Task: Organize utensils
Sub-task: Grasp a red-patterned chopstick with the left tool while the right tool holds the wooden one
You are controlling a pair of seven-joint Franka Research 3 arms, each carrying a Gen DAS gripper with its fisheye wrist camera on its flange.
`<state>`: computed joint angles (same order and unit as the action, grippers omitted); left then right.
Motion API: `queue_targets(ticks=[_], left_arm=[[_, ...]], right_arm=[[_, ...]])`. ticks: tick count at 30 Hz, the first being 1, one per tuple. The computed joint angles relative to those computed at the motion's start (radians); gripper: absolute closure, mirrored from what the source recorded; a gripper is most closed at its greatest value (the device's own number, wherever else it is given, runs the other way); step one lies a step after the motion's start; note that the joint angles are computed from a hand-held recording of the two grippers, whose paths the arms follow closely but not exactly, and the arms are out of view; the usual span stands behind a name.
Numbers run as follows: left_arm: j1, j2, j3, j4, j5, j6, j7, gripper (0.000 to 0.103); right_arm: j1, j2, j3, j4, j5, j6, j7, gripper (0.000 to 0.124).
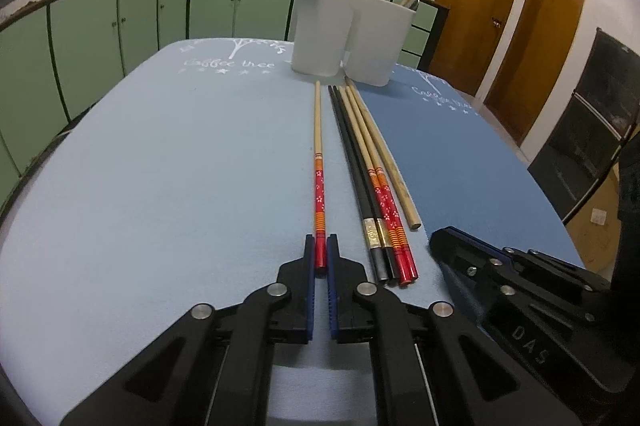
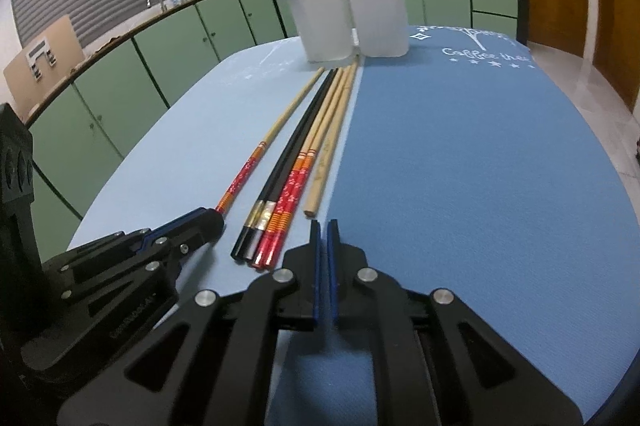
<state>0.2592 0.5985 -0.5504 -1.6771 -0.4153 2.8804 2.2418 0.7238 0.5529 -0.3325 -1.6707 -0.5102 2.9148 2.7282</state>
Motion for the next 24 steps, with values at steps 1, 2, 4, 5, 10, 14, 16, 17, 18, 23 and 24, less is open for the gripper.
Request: queue_targets(ticks=[1,2,4,5,10,14,16,17,18,23,24], left_arm=[[0.001,0.003,-0.001,0.003,-0.001,-0.001,-0.001,0.098],[0.003,0.004,-0.004,0.004,-0.003,-0.003,0.001,0.098],[0.009,0.007,-0.009,0.007,-0.007,-0.007,0.005,0.098],[0.011,0.008,-0.012,0.009,-0.011,-0.01,0.006,0.098],[0.011,0.015,-0.013,0.021,-0.022,-0.022,0.012,0.098],[0.009,0.018,-0.011,0.026,-0.03,-0.028,0.021,0.098],[0.005,0.017,-0.007,0.027,-0.033,-0.029,0.021,0.098],[0.005,0.017,-0.006,0.027,-0.035,-0.029,0.022,0.098],[0.004,0.017,-0.005,0.027,-0.036,-0.03,0.023,0.098],[0.001,0.015,-0.001,0.029,-0.041,-0.036,0.028,0.098],[0.0,0.015,0.0,0.029,-0.041,-0.039,0.031,0.097]], right_arm=[[-0.006,0.003,0.006,0.006,0.005,-0.001,-0.007,0.114],[-0.01,0.007,0.011,0.014,0.01,-0.002,-0.014,0.113],[-0.018,0.015,0.021,0.029,0.023,-0.01,-0.032,0.11],[-0.018,0.022,0.023,0.043,0.026,-0.026,-0.04,0.109],[-0.033,0.048,0.037,0.093,0.045,-0.073,-0.057,0.109],[-0.052,0.073,0.061,0.151,0.062,-0.141,-0.078,0.111],[-0.06,0.083,0.071,0.175,0.064,-0.168,-0.083,0.111],[-0.062,0.086,0.074,0.181,0.062,-0.176,-0.083,0.114],[-0.063,0.085,0.074,0.179,0.058,-0.177,-0.077,0.116],[-0.044,0.047,0.047,0.109,0.019,-0.133,-0.025,0.117],[-0.033,0.035,0.038,0.091,-0.001,-0.133,-0.012,0.117]])
